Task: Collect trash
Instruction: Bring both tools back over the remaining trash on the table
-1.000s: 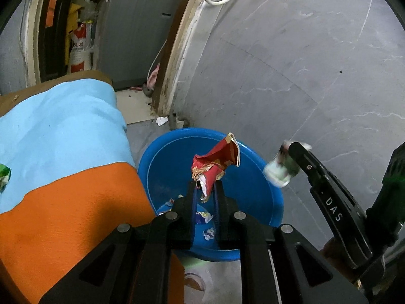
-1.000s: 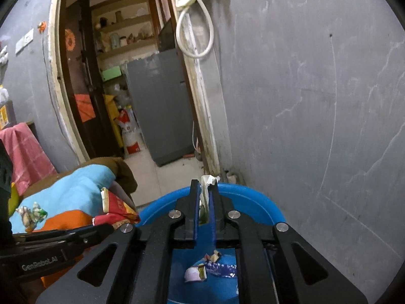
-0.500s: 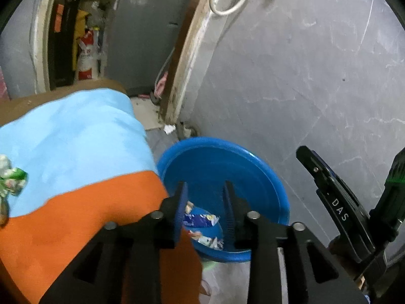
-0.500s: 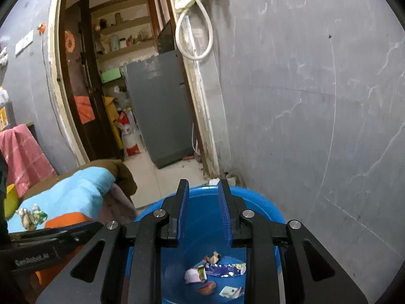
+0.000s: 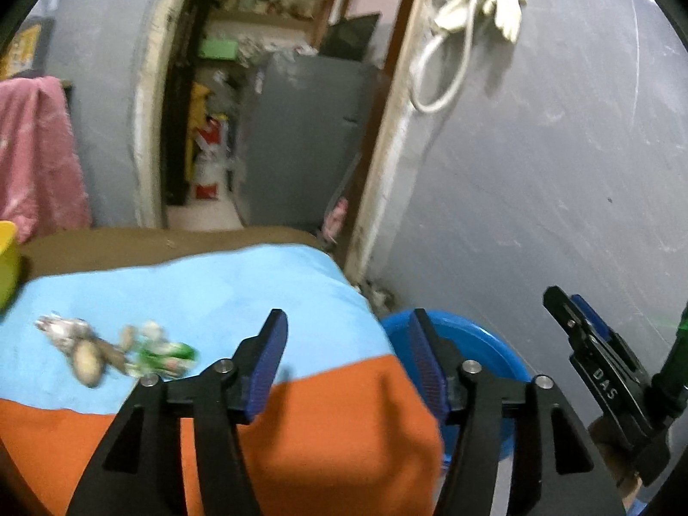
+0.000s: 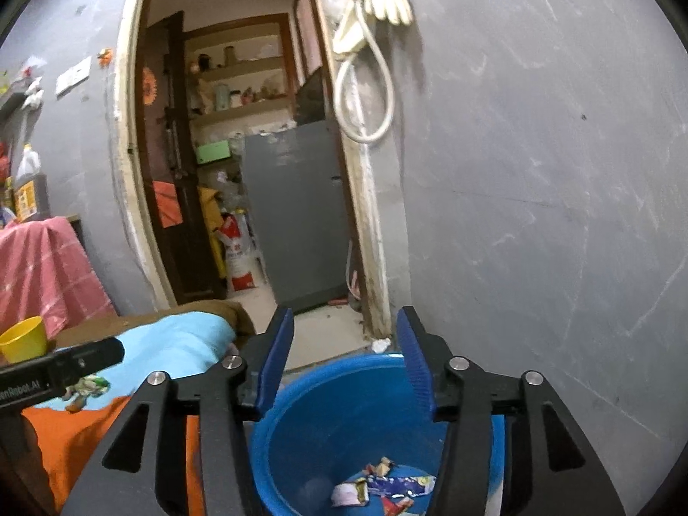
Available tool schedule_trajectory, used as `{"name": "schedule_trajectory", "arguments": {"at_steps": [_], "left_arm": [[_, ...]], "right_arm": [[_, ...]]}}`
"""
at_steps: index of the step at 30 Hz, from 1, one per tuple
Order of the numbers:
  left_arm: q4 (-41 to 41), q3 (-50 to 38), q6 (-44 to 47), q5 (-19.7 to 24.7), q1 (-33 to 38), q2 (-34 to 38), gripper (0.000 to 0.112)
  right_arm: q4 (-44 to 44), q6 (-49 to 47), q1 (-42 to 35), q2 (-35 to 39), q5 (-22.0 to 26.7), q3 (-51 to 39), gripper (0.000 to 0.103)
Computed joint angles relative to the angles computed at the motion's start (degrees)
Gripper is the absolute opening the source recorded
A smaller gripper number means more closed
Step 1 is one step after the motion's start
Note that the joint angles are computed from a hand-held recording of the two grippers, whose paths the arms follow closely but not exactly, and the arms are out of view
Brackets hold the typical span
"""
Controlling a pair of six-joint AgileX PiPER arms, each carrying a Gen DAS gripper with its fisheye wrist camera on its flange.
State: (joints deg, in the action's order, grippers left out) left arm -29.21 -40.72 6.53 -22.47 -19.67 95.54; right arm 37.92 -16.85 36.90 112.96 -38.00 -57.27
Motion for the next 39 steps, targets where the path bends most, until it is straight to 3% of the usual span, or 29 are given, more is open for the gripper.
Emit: {"name": "schedule_trajectory", "arguments": {"at_steps": [2, 4, 7, 10, 12, 13, 15, 22, 39], "left_arm": [[-1.42, 1.97, 1.43, -1.87, 0.8, -1.87, 0.06], [-2.5, 3.71, 2.26, -3.43, 1.5, -3.37, 0.066], [-5.26, 6.0, 3.46, -6.09, 1.89, -5.19, 0.079], [-4.09, 8.69, 1.79, -7.75, 4.0, -7.53, 0.08], [-4.9, 9.69, 1.97, -8.95, 4.95, -8.2, 0.09], [-6.38, 10.67, 2.65, -10.3, 5.06, -8.82, 0.098], [-8.04, 12.83, 2.63, -14.1, 4.91, -9.74, 0.1], [-11.68, 17.79, 5.61, -19.53, 6.87, -13.53, 0.1], [-4.88, 29.55, 4.05, -28.86, 17.49, -21.21, 0.101]], "right_arm": [[1.49, -2.3, 1.63, 0.13, -0.63, -0.98, 0.055], [1.96, -3.57, 3.2, 0.4, -1.74, -1.74, 0.072], [1.57, -3.94, 4.97, 0.54, -3.43, -2.23, 0.078], [1.53, -4.72, 6.5, 0.99, -4.58, -3.24, 0.086], [1.13, -4.51, 7.27, 1.13, -5.51, -3.42, 0.091], [0.86, -4.28, 7.66, 1.34, -5.97, -3.72, 0.097], [0.94, -4.16, 8.54, 1.93, -6.98, -4.53, 0.103], [-0.24, -4.68, 11.38, 3.5, -10.12, -6.28, 0.103], [-3.77, -7.08, 18.44, 8.85, -16.05, -13.02, 0.103]]}}
